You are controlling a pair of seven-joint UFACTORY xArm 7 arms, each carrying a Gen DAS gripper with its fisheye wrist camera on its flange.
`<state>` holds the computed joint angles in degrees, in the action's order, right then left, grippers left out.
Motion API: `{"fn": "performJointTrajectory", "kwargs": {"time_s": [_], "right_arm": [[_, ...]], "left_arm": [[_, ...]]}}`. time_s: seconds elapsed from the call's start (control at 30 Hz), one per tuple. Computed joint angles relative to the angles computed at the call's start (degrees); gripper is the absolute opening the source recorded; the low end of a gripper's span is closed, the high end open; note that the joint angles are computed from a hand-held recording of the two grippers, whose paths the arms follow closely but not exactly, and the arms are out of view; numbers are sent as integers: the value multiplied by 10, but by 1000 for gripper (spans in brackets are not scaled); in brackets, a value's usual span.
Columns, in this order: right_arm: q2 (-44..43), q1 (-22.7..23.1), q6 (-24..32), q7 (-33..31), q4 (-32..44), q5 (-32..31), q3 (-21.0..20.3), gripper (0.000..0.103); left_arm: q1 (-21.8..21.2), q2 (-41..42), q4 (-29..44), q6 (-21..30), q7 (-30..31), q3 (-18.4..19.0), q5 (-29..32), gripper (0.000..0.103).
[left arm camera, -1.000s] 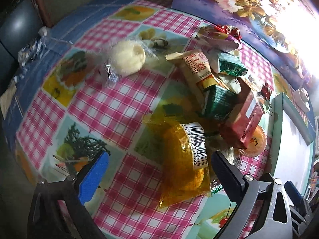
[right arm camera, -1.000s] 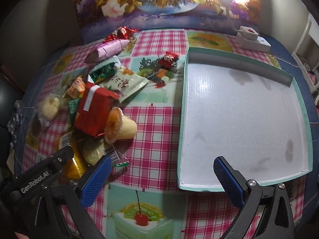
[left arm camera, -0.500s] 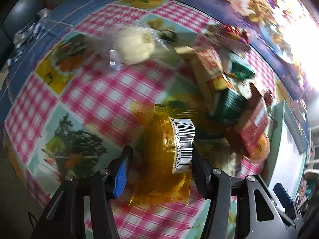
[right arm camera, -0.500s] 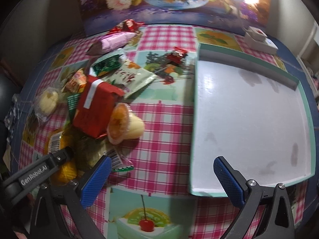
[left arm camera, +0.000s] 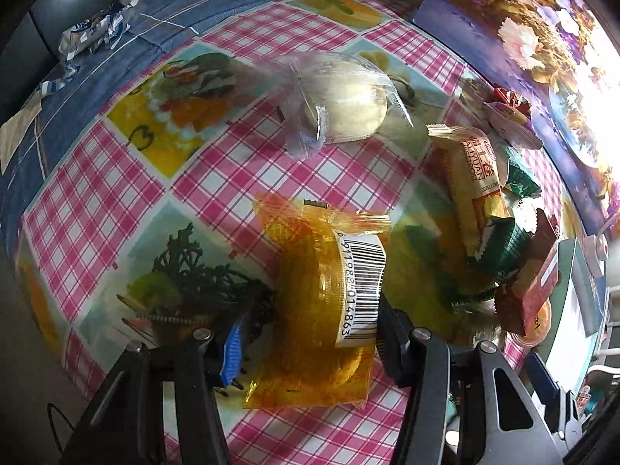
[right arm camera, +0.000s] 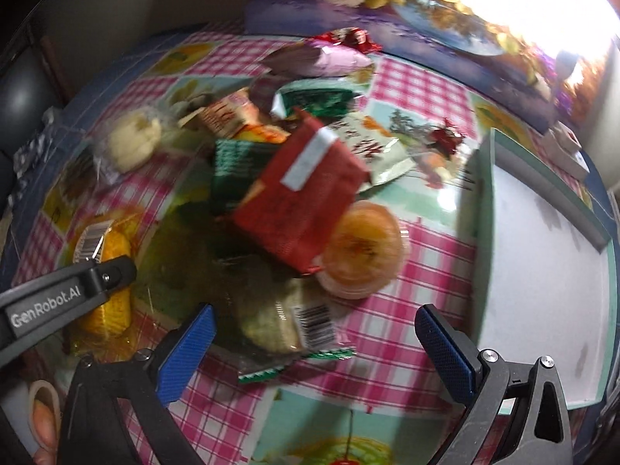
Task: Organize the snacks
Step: 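Grasp the yellow barcode bread bag with left tool while right tool grasps the green-edged cracker packet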
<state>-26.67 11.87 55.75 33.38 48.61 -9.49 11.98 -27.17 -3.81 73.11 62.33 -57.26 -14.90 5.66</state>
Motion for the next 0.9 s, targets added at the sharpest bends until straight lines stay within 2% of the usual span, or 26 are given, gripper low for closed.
{"fn": "performJointTrajectory", "kwargs": {"time_s": [0.1, 0.17, 0.3, 0.37, 0.4, 0.47, 0.57, 0.8, 0.9], "right_arm": [[15, 3, 0, 1, 5, -3, 5, 101], [18, 6, 0, 3, 6, -7, 9, 92], [19, 14, -12, 2, 3, -1, 5, 83], [18, 15, -18, 0, 2, 1, 4, 71], [18, 17, -20, -2, 2, 2, 3, 70], [20, 18, -22, -5, 4, 7, 2, 60], [24, 19, -23, -7, 10, 9, 3, 54], [14, 23, -10, -7, 10, 20, -1, 53], [7, 23, -4, -14, 7, 31, -5, 53]], "left_arm": [[2, -8, -8, -1, 4, 3, -1, 58], [4, -8, -10, -5, 4, 2, 0, 58], [6, -9, -10, -6, 7, 3, 1, 58], [8, -8, -10, -7, 9, 4, 2, 58], [7, -9, -9, -3, 7, 2, 3, 58], [8, -4, -3, -2, 9, 3, 5, 58], [6, 0, 2, 0, 9, 2, 7, 58], [7, -11, -16, -26, 18, 5, -18, 58], [5, -8, -11, -20, 18, 1, -12, 48]]}}
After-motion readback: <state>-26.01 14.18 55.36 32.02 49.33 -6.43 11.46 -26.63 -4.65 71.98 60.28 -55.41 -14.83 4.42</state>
